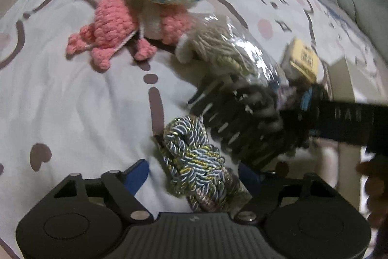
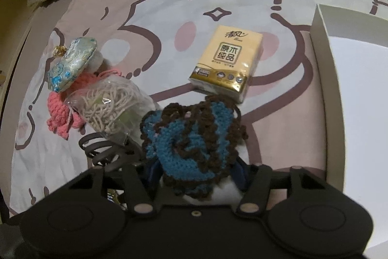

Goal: Organize objects
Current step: 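Grasp the braided rope bundle with the left tool while the right tool grasps the crocheted scrunchie, then lift the rope bundle and scrunchie and carry both over the white box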

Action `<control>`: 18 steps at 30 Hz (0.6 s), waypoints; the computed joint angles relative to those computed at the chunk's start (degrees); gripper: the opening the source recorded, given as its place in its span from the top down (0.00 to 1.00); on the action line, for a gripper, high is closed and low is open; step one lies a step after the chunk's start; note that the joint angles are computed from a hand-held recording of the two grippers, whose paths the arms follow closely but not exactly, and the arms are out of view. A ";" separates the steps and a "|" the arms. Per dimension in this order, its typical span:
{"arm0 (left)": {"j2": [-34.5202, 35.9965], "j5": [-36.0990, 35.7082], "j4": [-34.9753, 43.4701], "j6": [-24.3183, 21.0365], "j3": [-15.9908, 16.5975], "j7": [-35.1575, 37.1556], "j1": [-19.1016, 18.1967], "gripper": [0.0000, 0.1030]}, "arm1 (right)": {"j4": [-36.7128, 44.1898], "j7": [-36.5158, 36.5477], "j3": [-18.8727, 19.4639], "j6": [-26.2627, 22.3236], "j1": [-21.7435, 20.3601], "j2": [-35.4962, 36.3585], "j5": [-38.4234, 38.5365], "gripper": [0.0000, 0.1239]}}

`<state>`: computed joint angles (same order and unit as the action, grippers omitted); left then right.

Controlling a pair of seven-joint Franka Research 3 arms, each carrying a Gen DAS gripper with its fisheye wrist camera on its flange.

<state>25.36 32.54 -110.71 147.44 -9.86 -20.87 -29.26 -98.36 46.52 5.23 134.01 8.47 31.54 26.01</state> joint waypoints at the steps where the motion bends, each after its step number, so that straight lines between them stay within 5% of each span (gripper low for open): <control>1: -0.14 0.12 -0.34 0.80 0.28 -0.85 0.02 0.31 | -0.12 -0.05 0.02 0.14 -0.02 -0.12 0.07 0.52; 4: -0.72 0.91 -1.57 3.30 0.65 -1.84 0.29 0.49 | -0.25 0.12 0.29 0.59 -0.38 -0.35 1.26 0.50; 9: 0.28 0.10 -0.06 3.73 -0.13 2.45 1.14 0.53 | 0.10 0.63 0.56 1.19 -0.68 -0.03 2.92 0.50; 18: -1.56 0.52 -1.14 3.91 0.64 5.08 0.05 0.55 | -1.29 -0.64 0.69 1.20 -1.05 -1.63 2.98 0.75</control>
<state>23.80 33.06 -111.85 151.35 -9.22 -15.79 -29.21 -99.65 45.88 5.92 135.21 7.43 29.91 28.99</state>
